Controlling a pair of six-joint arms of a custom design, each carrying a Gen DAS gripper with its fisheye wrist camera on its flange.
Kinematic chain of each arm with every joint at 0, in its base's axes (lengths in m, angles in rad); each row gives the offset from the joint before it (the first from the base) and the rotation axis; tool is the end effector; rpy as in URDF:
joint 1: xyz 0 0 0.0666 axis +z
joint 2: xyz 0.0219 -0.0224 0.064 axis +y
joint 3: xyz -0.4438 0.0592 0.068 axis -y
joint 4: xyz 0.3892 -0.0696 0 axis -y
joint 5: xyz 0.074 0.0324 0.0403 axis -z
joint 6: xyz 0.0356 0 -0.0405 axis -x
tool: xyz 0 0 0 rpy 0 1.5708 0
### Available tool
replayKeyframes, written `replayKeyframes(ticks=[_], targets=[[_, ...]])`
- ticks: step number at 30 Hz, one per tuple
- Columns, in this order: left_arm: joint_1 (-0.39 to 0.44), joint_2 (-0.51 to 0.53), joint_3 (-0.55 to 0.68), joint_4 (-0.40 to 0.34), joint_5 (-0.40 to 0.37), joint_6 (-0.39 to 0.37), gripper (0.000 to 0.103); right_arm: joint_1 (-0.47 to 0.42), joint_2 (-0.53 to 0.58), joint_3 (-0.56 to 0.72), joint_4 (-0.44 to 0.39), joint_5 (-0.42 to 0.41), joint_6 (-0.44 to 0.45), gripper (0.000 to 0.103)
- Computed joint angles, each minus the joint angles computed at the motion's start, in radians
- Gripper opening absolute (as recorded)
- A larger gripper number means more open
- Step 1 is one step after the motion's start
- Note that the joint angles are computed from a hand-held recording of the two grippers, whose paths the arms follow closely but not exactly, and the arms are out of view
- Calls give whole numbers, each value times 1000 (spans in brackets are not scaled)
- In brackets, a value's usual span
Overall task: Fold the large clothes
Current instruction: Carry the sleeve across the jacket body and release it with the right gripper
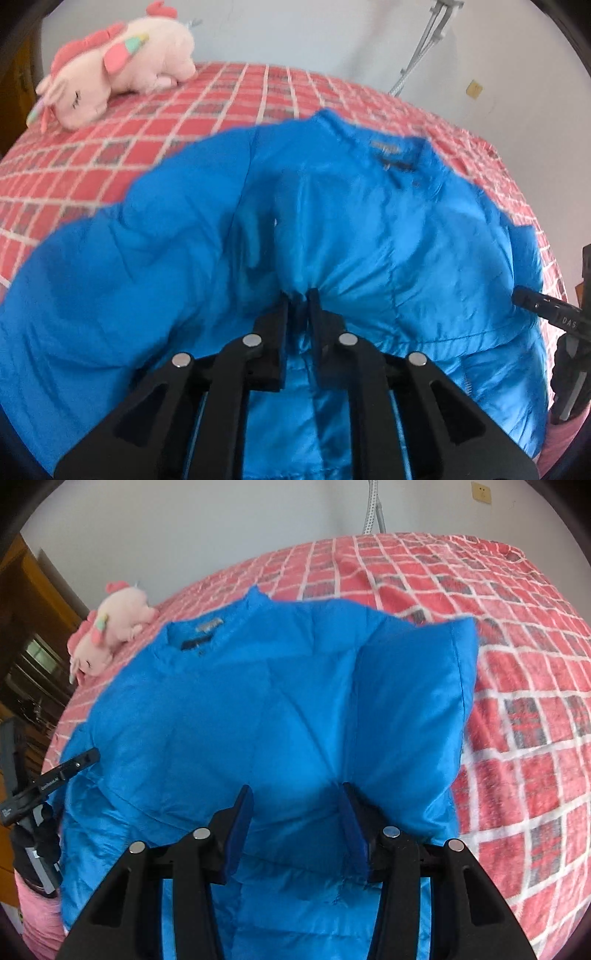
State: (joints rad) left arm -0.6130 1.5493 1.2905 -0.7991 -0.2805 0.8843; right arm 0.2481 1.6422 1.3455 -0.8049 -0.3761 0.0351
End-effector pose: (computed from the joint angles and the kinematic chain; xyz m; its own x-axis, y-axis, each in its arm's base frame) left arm 0.4222 -0.2854 0.3818 -0.7934 -0.3506 -0.4976 -0.2713 0.9354 -0.2267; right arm 0.5221 0.1453 0.3590 -0.8504 -0.2491 -0.4634 -0.4195 0.8526 0.3115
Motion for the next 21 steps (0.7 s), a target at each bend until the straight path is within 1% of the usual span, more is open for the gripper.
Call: replayKeyframes(ticks=[2, 4, 5, 6, 7, 8, 9, 10, 12, 14, 16, 19, 21], targets=[[2, -1, -19, 28, 12, -4, 13, 4, 2, -5, 5, 9, 1, 48], [2, -8, -20, 21, 12, -7, 13, 0, 7, 6, -11, 4, -3, 48], [0, -13, -14, 2, 7, 1, 15, -4, 8, 14, -27, -3, -8, 48], [-8, -23, -3, -30, -16, 18, 19, -8, 4, 23, -46, -10, -14, 48], [-19, -36, 3, -46, -47, 29, 21, -9, -1, 30, -55, -18, -19, 49], [-32, -50, 10, -57, -86, 35, 24, -13, -12, 34, -56, -38, -18, 49], [-52, -62, 23, -71, -141, 36, 26, -16, -26, 37, -54, -58, -17, 50], [-66, -65, 43, -89, -186, 32, 28, -11, -32, 44, -55, -63, -23, 51], [-86, -44, 98, -127, -235, 10, 33, 6, -46, 57, -65, -56, -36, 51], [-87, -6, 147, -146, -221, -23, 34, 36, -48, 68, -71, -18, -34, 51], [-79, 45, 188, -165, -188, -36, 34, 72, -41, 77, -79, 53, -37, 51], [-68, 100, 202, -170, -154, -39, 34, 90, -29, 73, -79, 59, -36, 51], [-63, 113, 191, -169, -147, -32, 34, 99, -12, 74, -83, 72, -37, 51]])
